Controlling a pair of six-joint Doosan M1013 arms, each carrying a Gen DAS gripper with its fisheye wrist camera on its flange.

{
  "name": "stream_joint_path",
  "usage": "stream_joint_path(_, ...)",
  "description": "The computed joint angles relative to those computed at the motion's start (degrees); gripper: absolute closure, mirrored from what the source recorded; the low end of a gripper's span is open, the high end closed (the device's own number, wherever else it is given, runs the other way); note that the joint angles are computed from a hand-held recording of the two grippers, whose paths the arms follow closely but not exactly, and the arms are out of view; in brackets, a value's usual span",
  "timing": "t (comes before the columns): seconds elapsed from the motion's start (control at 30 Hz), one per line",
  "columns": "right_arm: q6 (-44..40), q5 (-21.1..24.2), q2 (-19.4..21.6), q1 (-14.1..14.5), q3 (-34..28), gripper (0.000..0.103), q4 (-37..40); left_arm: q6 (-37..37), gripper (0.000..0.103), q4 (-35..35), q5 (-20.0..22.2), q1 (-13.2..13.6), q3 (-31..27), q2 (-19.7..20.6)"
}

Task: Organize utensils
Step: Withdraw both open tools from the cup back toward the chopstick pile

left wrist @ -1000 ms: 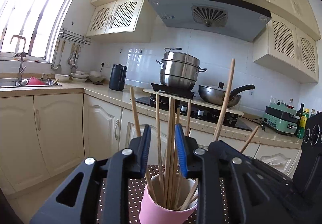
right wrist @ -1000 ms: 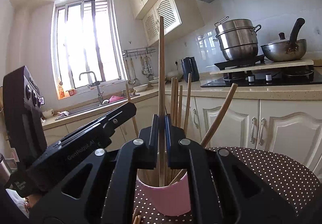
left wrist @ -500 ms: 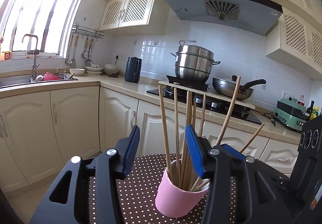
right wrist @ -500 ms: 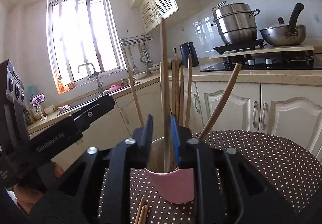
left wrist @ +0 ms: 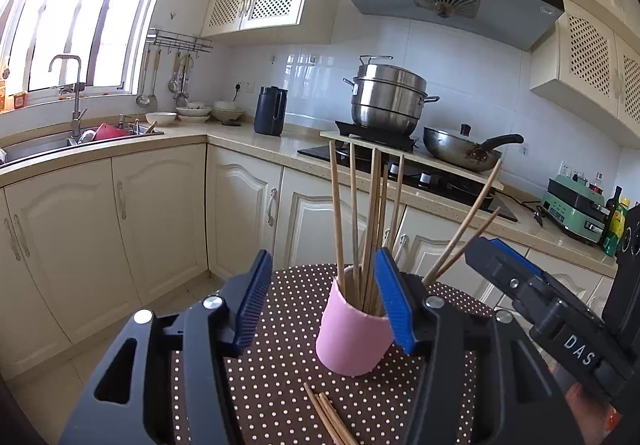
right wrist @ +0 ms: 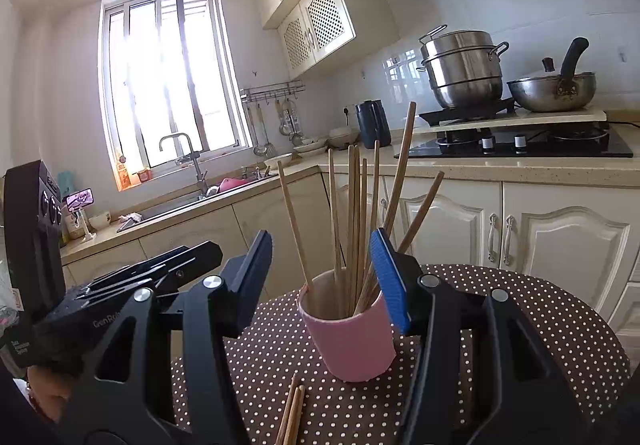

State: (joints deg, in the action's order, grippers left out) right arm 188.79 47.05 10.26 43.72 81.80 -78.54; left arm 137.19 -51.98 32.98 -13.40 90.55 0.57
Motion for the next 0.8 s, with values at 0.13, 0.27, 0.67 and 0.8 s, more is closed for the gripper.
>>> stream_joint_path(0.13,-7.32,1.22,0.15,0.63,-1.09,0.051,9.18,-6.81,0.049,8.32,5.52,0.31,0.05,-0.44)
stream_joint_path(0.27,-16.33,3.58,0.94,0.96,-2.72,0.051,20.75,-12.73,0.049,17.09,8.01,-0.06,1.37,-1.15)
stream_joint_path(0.67,-40.26,6.51,4.87,-1.73,-6.22,0.070,56.74,-17.79,0.049,18.07,19.04,3.74,2.56,0.16)
stream_joint_path(0.8,-42.97,10.25,6.53,-1.87,-8.32,0.076,58.85,-17.78,0.049,19.32,19.85,3.81,2.38,0.26)
